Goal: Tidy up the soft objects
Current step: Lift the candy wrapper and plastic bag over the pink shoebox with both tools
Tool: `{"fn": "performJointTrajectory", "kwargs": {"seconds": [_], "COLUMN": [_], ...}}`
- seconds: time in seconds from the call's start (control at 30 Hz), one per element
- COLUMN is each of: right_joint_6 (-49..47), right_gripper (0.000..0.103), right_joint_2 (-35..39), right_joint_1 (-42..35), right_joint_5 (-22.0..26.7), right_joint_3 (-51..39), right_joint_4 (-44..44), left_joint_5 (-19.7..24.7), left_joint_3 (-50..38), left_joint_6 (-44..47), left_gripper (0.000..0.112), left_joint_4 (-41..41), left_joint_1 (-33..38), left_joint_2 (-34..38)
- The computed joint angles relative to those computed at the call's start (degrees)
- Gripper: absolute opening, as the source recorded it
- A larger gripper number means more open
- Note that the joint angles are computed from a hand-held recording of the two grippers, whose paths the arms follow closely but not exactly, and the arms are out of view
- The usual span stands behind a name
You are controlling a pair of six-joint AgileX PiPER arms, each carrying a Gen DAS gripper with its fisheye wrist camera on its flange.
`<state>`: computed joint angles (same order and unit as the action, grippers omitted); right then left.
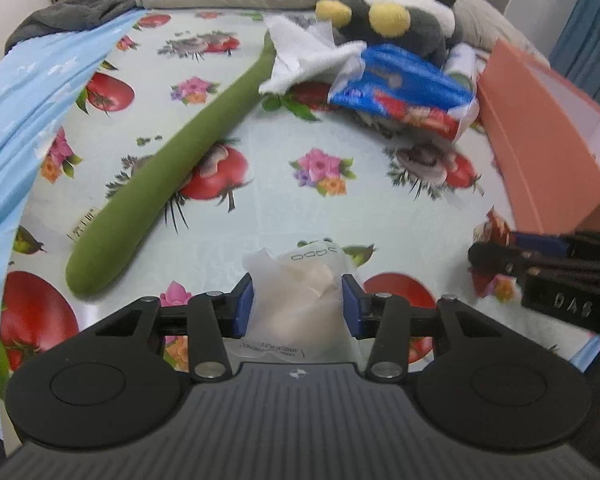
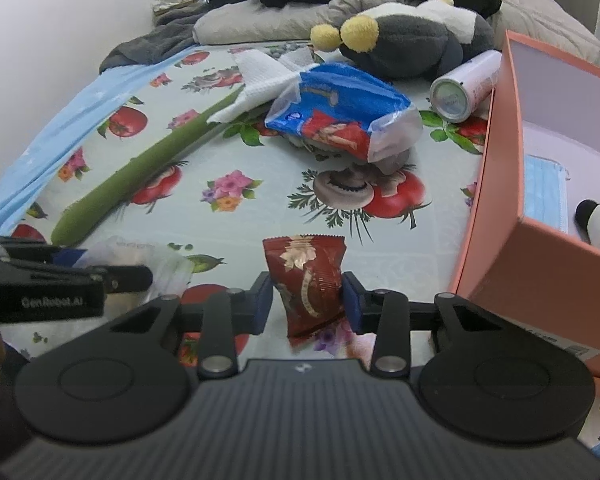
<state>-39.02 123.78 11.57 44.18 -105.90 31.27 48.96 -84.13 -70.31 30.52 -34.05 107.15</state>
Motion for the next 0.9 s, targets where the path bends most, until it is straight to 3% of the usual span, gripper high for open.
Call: {"fn": "performJointTrajectory", "kwargs": {"seconds": [0.4, 0.9], "right_joint_6": [-2.7, -3.8], "right_gripper": [0.041, 0.041], "right_joint_2": [-8.3, -22.8], "right_joint_1": [-1.4, -6.8], "right_joint_5": [-1.1, 0.5], "right_joint_3": [5.8, 11.3], "right_joint_4": [2.9, 8.7], "left_joint_5": [5.3, 16.1], "left_joint_3": [-4.3, -19.5], "left_joint_6": [-5.0, -6.1], "left_gripper": [0.050, 0.050], "left_joint_4": [5.1, 12.6], "left_joint_1": [-4.4, -14.1], "left_joint_2": [-5.6, -6.4]}}
